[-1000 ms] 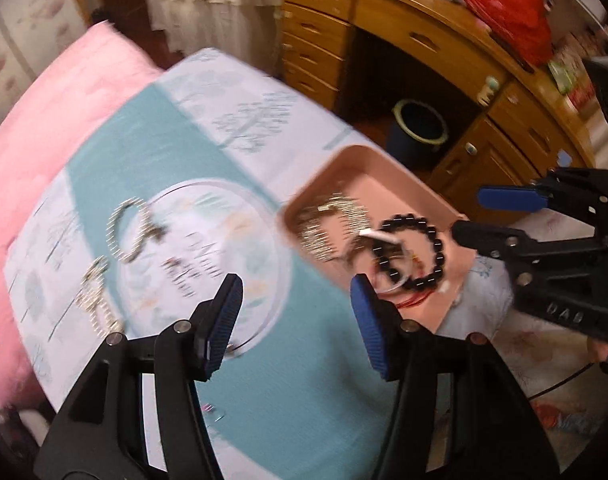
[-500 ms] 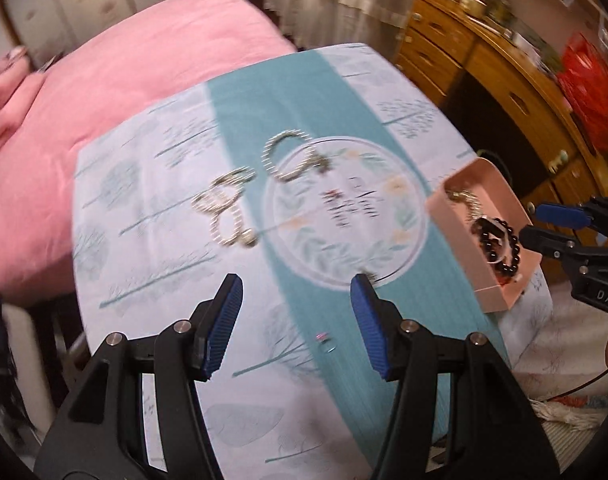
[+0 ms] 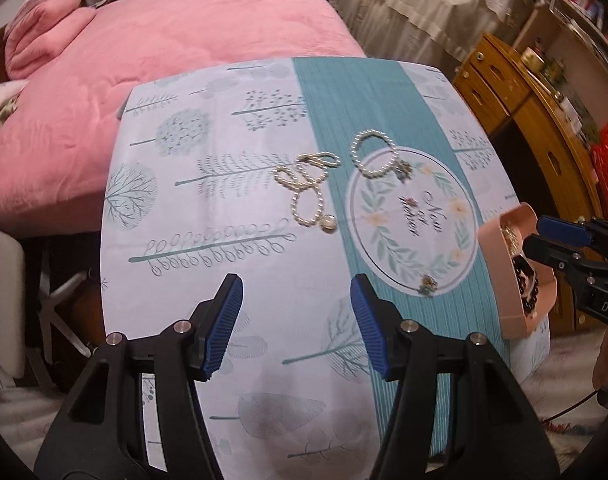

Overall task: Organize jewelry
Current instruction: 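Move both tools back toward the pearl jewelry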

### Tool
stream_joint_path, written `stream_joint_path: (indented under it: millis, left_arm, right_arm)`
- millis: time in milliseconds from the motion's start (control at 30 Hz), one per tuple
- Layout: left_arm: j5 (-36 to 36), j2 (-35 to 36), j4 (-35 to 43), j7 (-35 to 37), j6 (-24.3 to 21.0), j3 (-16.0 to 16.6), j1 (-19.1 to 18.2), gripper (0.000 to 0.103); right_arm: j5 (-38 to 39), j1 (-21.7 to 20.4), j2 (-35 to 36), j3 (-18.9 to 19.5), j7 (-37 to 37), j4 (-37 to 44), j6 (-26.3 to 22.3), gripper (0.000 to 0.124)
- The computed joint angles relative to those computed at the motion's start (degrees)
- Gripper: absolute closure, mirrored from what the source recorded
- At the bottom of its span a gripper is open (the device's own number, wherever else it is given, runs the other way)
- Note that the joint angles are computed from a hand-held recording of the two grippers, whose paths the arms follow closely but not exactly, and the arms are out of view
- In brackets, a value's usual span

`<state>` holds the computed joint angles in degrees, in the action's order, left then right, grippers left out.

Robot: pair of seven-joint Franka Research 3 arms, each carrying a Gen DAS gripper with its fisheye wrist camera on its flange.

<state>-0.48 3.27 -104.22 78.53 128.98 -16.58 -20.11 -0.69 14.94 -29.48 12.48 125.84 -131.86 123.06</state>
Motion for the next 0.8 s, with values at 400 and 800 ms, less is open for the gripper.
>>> stream_joint_path:
  millis: [400,800]
  left_arm:
    - [2.97,15.85,14.8,-5.81,-2.26,0.42,-0.09,0.05]
    - [5.63,35.16,37.94,-11.62,-12.08,2.11,-2.6,0.054]
  right_arm:
    - [1.48,-1.4,17.63,-5.47,-5.77,7.1,10.08,0.082]
    - [2.44,-2.66,33.68,-10.44,-11.09,16.04,14.61,0.083]
